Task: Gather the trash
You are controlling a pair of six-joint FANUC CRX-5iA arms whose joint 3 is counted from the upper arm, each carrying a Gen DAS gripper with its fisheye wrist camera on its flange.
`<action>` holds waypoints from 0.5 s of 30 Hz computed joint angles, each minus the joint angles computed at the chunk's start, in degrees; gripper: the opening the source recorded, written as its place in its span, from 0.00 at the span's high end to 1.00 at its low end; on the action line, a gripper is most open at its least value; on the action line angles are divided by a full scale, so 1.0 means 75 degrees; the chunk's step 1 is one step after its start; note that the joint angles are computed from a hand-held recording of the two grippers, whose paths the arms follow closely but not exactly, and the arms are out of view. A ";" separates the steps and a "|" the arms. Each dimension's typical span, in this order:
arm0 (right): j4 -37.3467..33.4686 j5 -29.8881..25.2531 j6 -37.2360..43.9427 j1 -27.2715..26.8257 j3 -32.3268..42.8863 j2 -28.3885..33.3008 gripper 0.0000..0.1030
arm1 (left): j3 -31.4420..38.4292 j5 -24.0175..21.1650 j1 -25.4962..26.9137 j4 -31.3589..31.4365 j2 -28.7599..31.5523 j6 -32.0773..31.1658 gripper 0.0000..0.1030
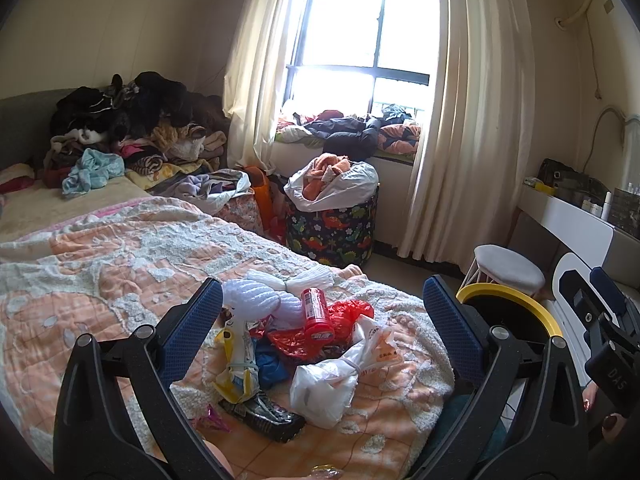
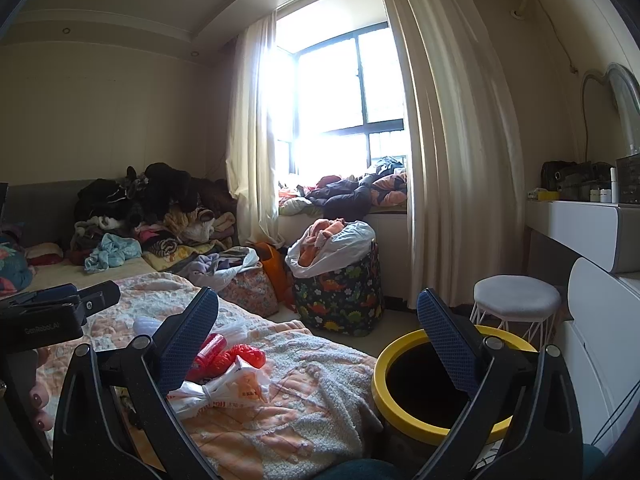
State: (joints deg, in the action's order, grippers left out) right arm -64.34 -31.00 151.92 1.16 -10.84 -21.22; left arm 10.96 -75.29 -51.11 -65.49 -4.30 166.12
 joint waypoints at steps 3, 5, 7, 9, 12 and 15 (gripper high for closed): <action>-0.0020 0.0026 0.0025 0.0002 -0.0011 0.0000 0.06 | -0.0016 0.0006 -0.0002 -0.0001 -0.0010 0.0003 0.11; 0.0025 0.0036 -0.0019 0.0023 -0.0013 -0.0005 0.06 | 0.0058 0.0023 0.0016 0.0003 0.0054 -0.0013 0.11; 0.0006 0.0009 0.0003 0.0004 -0.0002 0.0004 0.06 | 0.0087 0.0022 0.0011 0.0003 0.0093 -0.0007 0.11; 0.0009 0.0013 -0.0009 0.0006 0.0002 0.0007 0.06 | 0.0092 0.0017 0.0007 -0.0005 0.0099 -0.0007 0.11; 0.0008 0.0001 0.0004 0.0001 0.0004 0.0010 0.06 | 0.0132 0.0025 0.0015 0.0007 0.0129 -0.0016 0.11; 0.0026 0.0004 -0.0030 0.0008 0.0006 0.0010 0.06 | 0.0110 0.0024 0.0004 -0.0013 0.0115 -0.0005 0.11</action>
State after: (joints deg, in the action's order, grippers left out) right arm -64.14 -30.98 151.69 1.22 -10.79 -21.15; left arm 11.79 -75.11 -51.09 -65.58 -3.43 166.08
